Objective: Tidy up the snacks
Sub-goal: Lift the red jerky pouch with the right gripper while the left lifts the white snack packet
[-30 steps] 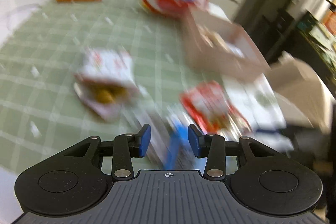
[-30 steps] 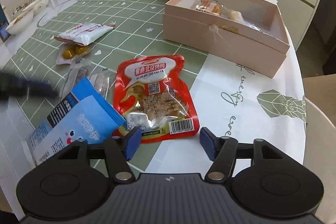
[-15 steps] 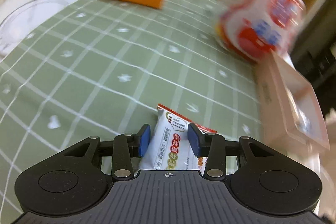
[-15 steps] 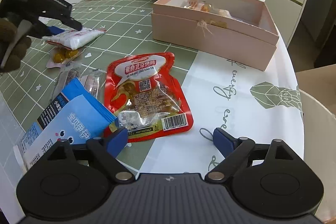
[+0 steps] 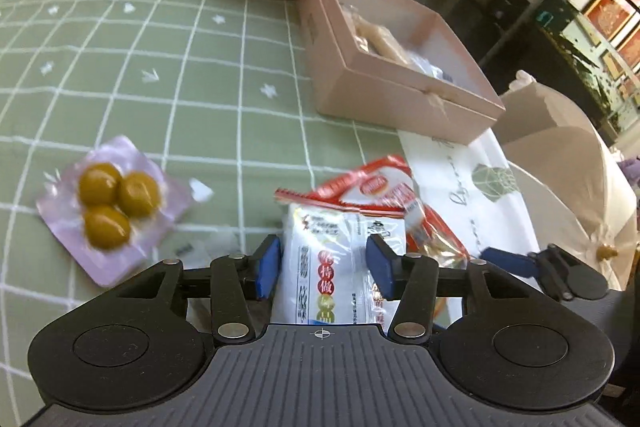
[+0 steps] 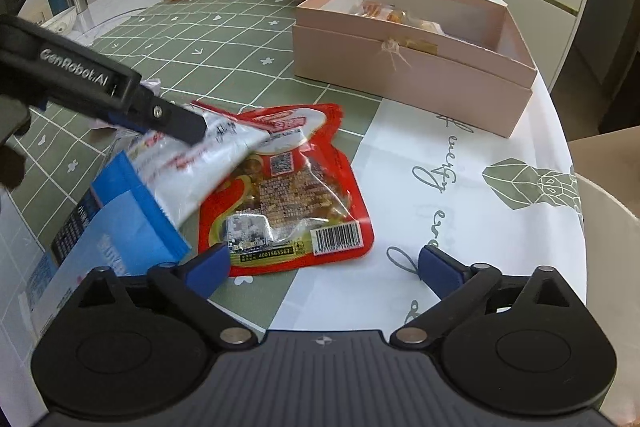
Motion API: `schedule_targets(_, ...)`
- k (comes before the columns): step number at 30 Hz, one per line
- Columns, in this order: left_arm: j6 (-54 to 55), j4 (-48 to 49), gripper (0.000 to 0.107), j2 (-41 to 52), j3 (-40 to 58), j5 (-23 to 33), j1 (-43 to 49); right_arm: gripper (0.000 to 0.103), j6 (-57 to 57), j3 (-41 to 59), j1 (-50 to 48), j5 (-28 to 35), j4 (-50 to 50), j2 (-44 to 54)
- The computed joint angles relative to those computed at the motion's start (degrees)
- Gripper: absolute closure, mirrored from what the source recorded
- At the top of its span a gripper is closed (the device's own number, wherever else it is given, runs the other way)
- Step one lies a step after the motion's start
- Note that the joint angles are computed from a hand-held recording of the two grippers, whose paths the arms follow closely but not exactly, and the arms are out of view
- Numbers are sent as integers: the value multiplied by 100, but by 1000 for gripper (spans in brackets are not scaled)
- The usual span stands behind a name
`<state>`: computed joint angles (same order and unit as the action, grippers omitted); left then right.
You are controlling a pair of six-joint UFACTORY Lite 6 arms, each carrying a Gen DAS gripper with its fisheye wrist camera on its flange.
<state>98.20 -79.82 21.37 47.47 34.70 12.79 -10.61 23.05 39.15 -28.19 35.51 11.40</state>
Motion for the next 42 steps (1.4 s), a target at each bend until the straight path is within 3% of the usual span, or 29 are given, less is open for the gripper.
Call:
schedule_targets(5, 872, -535, 49, -838, -717, -753, -415, 1, -375, 49, -62, 147, 68, -80)
schedule_targets(8, 1661, -1231, 44, -1115, -946, -1251, -517, 4, -815, -101, -71, -98, 508, -376)
schedule_targets(11, 1441, -1046, 45, -1154, -1005, -1120, -268, 4, -810, 30, -354, 37, 17, -455)
schedule_targets(16, 832, -304, 47, -1311, -1228, -577, 270, 5, -1134, 1076, -544, 297, -355, 428)
schedule_targets(20, 724, -182, 49, -1693, -1500, -501, 495, 33, 189, 1686, -844, 834, -1690, 847)
schedule_targets(22, 565, 75, 49, -1922, -1607, -389, 533, 35, 102, 1746, -844, 832, -1418, 884)
schedule_targets(24, 537, 181, 49, -2187, -1758, -434, 411, 35, -582, 1650, -786, 710, -581, 815)
schedule_targets(27, 434, 319, 49, -2522, -1964, -621, 25, 35, -894, 1279, -918, 495, -135, 572)
schedule_targets(30, 466, 148, 48, -2648, -2138, -1059, -623, 35, -371, 833, -1322, 462, -698, 248)
schedule_targets(35, 1605, -1266, 47, -2666, -2255, -1967, -1620, 28, 671, 415, -1730, 521, -1755, -26)
schedule_targets(42, 2099, -1871, 47, -2338, -1976, -2153, -1664, 18, 235, 132, -1169, 119, -906, -32)
